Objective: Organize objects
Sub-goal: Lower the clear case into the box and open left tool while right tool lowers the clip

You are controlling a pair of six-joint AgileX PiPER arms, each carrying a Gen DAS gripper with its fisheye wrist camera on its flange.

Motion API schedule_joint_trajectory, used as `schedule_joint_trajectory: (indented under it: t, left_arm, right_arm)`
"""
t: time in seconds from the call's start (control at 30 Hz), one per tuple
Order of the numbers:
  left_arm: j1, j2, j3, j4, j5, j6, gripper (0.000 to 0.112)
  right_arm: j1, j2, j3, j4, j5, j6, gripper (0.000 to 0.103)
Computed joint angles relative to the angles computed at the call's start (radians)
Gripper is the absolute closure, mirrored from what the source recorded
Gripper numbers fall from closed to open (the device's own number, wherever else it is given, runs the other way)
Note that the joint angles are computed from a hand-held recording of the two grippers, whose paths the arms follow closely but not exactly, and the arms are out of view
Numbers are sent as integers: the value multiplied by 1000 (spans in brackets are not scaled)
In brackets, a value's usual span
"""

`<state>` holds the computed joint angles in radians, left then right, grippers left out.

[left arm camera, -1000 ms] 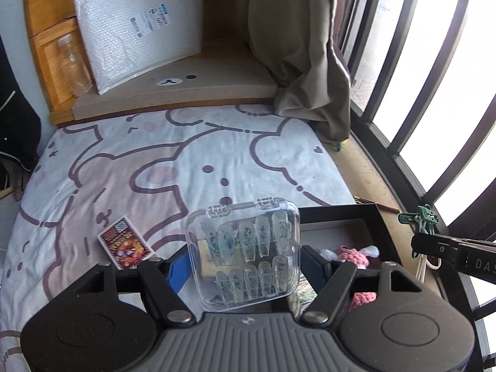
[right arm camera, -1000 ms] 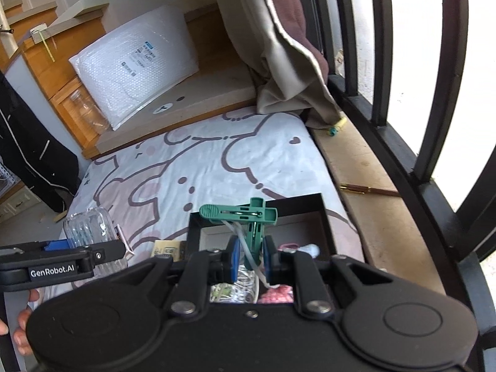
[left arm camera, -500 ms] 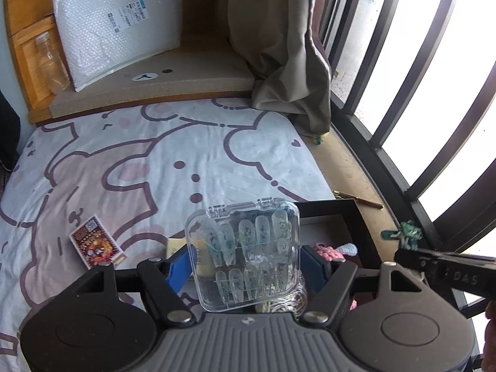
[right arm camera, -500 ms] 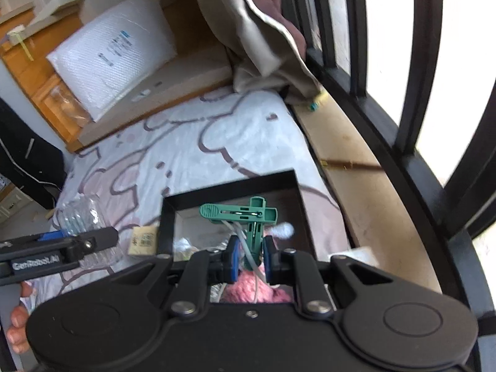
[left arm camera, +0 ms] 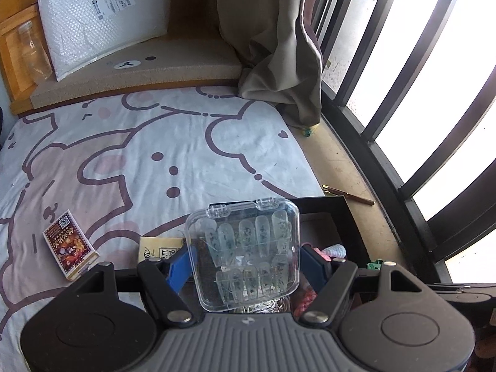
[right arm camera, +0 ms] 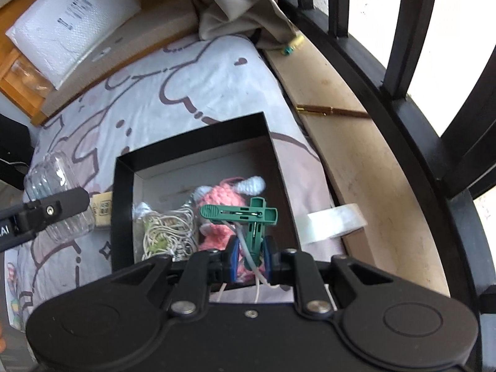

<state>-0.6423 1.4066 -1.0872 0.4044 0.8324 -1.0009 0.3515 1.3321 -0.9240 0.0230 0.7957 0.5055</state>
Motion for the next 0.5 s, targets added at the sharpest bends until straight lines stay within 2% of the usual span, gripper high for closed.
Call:
schedule_joint_trajectory:
  t: [0.1,0.2,0.5]
  left_arm:
    - [12,14,-3,-15,-15,22,39]
    - [25,25,-3,-32,-32,38,39]
    - [54,81,-28,-91,-56,111,39]
  right_arm:
    - [2,14,-6,-5,4,0,84]
    - [9,30,-16,-17,10,9,74]
    - [3,29,-19,-18,12,6,74]
